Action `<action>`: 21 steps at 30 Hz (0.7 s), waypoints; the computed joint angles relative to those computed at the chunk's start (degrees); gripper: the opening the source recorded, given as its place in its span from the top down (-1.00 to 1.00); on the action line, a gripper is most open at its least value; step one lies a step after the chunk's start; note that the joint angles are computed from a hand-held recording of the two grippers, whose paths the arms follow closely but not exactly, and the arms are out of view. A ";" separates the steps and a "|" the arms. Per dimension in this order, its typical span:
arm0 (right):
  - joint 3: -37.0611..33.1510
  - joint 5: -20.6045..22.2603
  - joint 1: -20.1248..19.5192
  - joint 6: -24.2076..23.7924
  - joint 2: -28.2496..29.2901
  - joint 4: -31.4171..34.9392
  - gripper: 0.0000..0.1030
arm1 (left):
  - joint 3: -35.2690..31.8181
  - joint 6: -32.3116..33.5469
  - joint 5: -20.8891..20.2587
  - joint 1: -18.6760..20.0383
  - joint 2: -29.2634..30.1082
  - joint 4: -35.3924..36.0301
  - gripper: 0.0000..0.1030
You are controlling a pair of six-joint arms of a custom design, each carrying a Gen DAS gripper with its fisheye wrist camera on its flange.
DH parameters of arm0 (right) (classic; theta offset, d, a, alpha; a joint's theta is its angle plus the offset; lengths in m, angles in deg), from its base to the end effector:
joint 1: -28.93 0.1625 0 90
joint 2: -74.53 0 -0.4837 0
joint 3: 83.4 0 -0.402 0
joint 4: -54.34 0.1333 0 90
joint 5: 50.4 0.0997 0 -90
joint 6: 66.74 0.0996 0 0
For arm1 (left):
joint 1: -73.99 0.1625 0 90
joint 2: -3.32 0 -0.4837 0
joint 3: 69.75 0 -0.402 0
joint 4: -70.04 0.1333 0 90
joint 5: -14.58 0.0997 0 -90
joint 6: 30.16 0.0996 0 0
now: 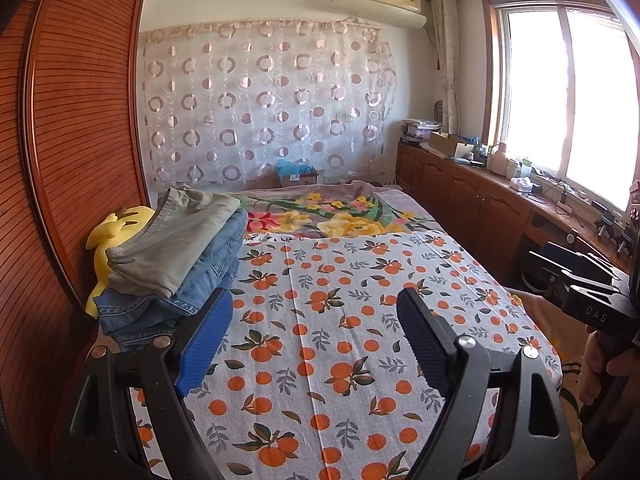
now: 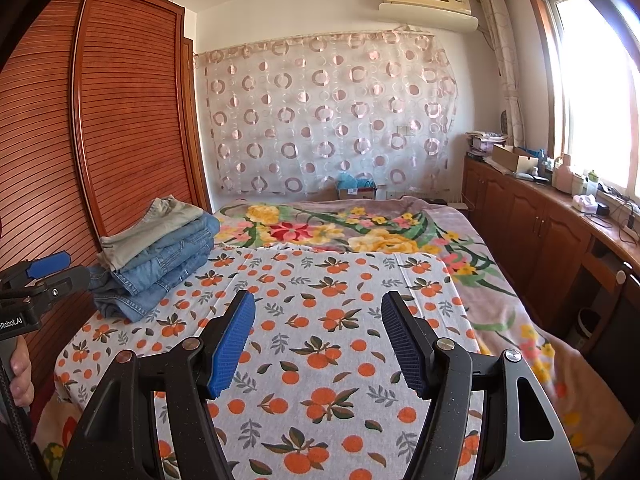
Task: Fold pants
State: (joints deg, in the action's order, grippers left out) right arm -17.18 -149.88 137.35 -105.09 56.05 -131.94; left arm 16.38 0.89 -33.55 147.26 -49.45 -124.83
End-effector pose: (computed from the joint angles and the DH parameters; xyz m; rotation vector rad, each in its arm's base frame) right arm 0.3854 -0.7873 0.0280 1.1582 -2.3491 1.1247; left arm -0.0189 -0.7570 0.3976 0.2998 2.0086 -1.3054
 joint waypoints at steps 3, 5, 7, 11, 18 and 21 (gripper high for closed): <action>0.13 0.20 -0.10 -0.07 -0.08 -0.14 -0.32 | 0.03 -0.08 -0.01 0.00 -0.04 0.07 -0.64; 0.12 0.28 -0.13 -0.09 -0.10 -0.09 -0.32 | 0.05 -0.02 -0.08 0.02 -0.03 -0.03 -0.64; 0.11 0.24 -0.12 -0.07 -0.09 -0.14 -0.32 | 0.03 0.00 0.01 -0.02 0.00 -0.07 -0.64; 0.02 0.28 -0.15 -0.14 -0.06 -0.34 -0.32 | 0.10 -0.02 -0.08 -0.05 -0.12 -0.02 -0.64; 0.09 0.45 -0.14 -0.32 -0.01 -0.56 -0.32 | -0.02 0.15 -0.05 -0.18 -0.06 -0.26 -0.64; 0.18 0.45 -0.15 -0.33 0.00 -0.68 -0.32 | 0.05 0.06 -0.10 -0.15 -0.11 -0.26 -0.64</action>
State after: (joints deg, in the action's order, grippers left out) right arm -17.00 -149.43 137.20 -105.42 56.05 -132.62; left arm 16.43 0.95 -33.66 147.11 -49.56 -125.09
